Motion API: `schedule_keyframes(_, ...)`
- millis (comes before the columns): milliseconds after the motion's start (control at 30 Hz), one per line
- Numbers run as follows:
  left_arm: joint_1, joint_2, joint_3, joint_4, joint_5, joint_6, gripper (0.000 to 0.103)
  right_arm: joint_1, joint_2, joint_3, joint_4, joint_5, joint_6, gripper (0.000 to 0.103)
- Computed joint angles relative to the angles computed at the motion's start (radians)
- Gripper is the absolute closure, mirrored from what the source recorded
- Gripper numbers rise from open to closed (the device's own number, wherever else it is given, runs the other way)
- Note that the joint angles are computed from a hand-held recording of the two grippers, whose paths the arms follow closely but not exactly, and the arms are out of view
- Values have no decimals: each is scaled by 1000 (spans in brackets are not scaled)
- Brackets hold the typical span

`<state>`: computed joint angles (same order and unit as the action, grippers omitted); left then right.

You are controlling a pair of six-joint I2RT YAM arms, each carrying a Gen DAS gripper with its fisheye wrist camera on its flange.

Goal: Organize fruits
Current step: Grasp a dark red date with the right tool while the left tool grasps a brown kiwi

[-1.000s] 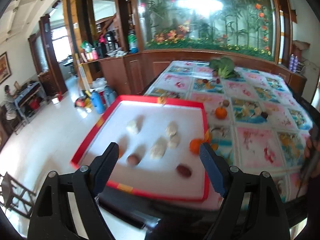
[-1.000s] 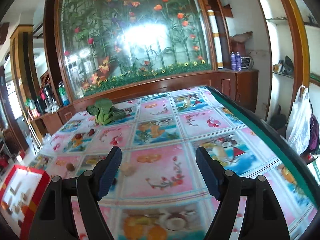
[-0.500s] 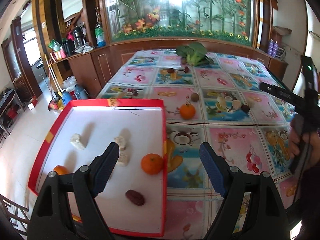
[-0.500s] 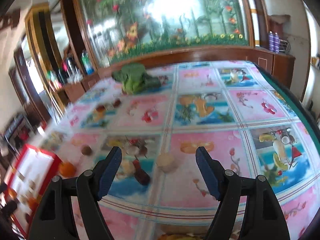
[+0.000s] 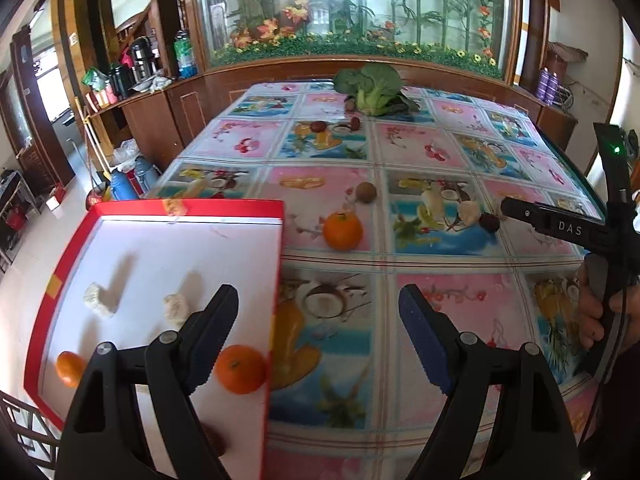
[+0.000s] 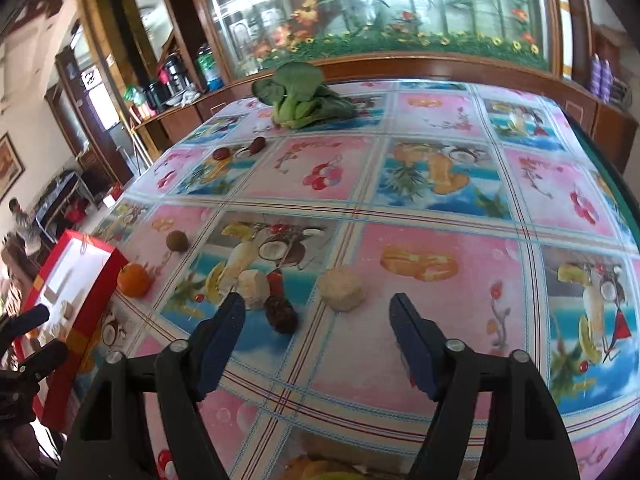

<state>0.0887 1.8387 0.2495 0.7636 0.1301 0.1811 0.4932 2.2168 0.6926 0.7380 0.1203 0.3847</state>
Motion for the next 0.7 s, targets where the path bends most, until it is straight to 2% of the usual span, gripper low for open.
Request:
schedule_keyframes(133,-28,38,13,4,-2,-9,20,23,31,59,-68,0,-40,50)
schedule_keyframes(267,-31,59,27,-8,5,-15,20,36,57,108,-123,16,-59,55)
schedule_keyframes(433,-22,43,30,-22,11,-11,20,32,63,121,-129,13,-46,60)
schedule_keyframes(667,-36,-7,107,-116,-6,9,20,32,72,139,-139,11,-40,65)
schedule_keyframes(700,-40,-5,130,-129,-18,10,20,34,73,141,-141,13,-41,69)
